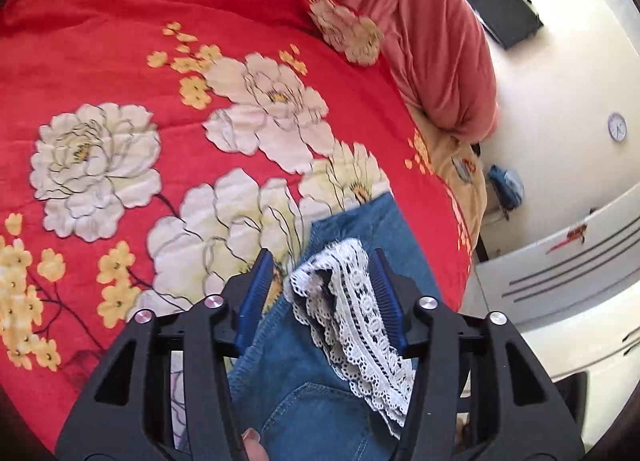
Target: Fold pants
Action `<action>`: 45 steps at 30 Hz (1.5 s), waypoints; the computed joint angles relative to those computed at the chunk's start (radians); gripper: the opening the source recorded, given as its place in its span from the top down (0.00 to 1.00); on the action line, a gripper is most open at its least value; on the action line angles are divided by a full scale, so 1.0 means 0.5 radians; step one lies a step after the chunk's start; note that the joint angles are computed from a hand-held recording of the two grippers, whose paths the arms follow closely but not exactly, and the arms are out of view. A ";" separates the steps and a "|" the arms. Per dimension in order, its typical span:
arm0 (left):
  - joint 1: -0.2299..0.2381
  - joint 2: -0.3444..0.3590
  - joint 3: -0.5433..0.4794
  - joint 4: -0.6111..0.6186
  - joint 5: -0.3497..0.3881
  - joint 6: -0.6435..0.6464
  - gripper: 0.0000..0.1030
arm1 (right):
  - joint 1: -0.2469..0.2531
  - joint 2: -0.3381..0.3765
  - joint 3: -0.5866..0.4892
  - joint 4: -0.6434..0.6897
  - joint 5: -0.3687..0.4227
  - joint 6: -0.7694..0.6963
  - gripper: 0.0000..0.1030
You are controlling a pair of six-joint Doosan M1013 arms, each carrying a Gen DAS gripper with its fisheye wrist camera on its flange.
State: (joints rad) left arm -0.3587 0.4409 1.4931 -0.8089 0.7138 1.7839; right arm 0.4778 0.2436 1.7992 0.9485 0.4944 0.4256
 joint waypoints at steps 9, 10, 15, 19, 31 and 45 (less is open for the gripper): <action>-0.086 0.135 -0.183 0.408 0.144 -0.269 0.53 | -0.105 -0.033 0.042 -0.506 -0.289 0.843 0.44; -0.104 0.153 -0.203 0.514 0.175 -0.335 0.53 | -0.100 -0.021 0.037 -0.489 -0.271 0.826 0.45; -0.168 0.132 -0.158 0.828 0.115 -0.461 0.57 | -0.020 0.063 -0.037 -0.703 -0.069 0.824 0.52; -0.209 0.095 -0.107 1.017 0.051 -0.515 0.56 | 0.016 0.124 -0.076 -0.957 -0.028 1.072 0.52; -0.239 -0.044 -0.010 1.103 -0.124 -0.681 0.53 | 0.027 0.033 -0.021 -0.974 -0.172 1.200 0.41; -0.247 -0.435 0.409 1.376 -0.507 -1.235 0.39 | 0.020 -0.067 0.044 -0.584 -0.324 0.887 0.28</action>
State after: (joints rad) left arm -0.4820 0.2236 1.6976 -0.1207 0.4605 1.1665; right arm 0.4875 0.2102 1.8214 0.6565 0.3325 0.8691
